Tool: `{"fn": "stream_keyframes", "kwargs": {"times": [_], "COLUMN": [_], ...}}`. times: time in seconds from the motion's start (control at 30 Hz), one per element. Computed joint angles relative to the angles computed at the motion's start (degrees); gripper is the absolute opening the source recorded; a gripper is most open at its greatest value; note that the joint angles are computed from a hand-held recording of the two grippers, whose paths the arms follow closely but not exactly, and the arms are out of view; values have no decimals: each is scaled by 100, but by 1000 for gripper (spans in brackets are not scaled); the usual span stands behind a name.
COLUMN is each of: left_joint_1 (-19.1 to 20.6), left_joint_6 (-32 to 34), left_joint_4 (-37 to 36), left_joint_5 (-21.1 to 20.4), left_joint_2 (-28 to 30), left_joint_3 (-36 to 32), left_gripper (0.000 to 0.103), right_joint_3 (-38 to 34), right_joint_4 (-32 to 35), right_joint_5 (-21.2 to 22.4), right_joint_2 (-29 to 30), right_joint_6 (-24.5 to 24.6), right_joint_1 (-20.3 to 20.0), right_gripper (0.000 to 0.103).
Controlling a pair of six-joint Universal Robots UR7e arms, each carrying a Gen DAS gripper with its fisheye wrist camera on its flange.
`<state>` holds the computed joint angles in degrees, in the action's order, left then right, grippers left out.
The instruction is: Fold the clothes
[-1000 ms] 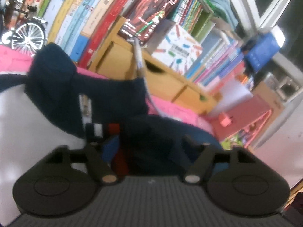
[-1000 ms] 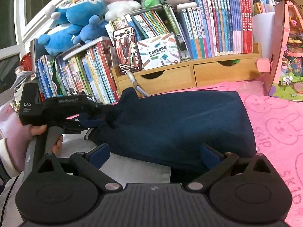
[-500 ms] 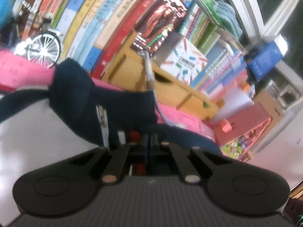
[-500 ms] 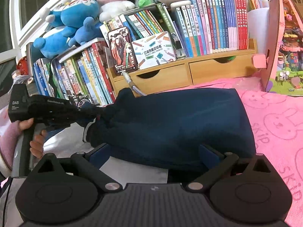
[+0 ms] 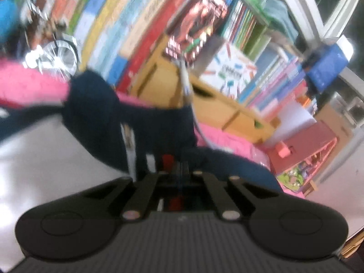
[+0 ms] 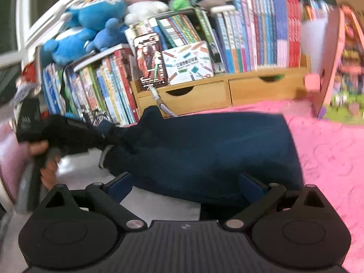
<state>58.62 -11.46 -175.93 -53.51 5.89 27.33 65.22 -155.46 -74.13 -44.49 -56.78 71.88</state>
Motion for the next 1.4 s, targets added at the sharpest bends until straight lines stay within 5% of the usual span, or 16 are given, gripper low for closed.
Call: {"fn": "stream_keyframes", "kwargs": {"times": [0.1,0.2,0.27,0.33,0.43,0.6,0.77,0.9,1.0,1.3,1.4], "left_joint_1": [-11,78,80,56,41,170,130,291,375,434,391], "left_joint_6": [-12,-211,-201,-172,-185,-754,-926,-1281,-1419,-1043,-1051], "left_joint_4": [-576,-484,-162,222,390,-174,261,-247,-510,-680,-281], "left_joint_5": [-53,-525,-568,-392,-107,-723,34,-941,-1567,-2227,-1891], "left_joint_2": [-402,-711,-633,-411,-100,-214,-338,-540,-529,-478,-245], "left_joint_3": [738,1212,1063,672,158,429,555,1023,1049,943,478], "left_gripper": [0,2,24,36,41,42,42,43,44,47,54], "right_joint_3": [123,77,52,54,80,-50,-213,-751,-1035,-1394,-1391], "right_joint_4": [-279,-259,-206,-167,-157,48,143,1015,1300,1547,1523], "right_joint_5": [-78,-108,-118,-125,-89,-94,16,-311,-599,-1061,-1165], "right_joint_2": [-47,-36,-24,-23,-42,-3,70,336,586,892,910], "right_joint_6": [-291,-254,-201,-174,-177,-79,-364,-1068,-1142,-798,-858], "right_joint_1": [13,4,-7,-18,-29,-39,-10,223,364,401,426], "right_gripper": [100,100,100,100,100,100,100,100,100,100,100]}}
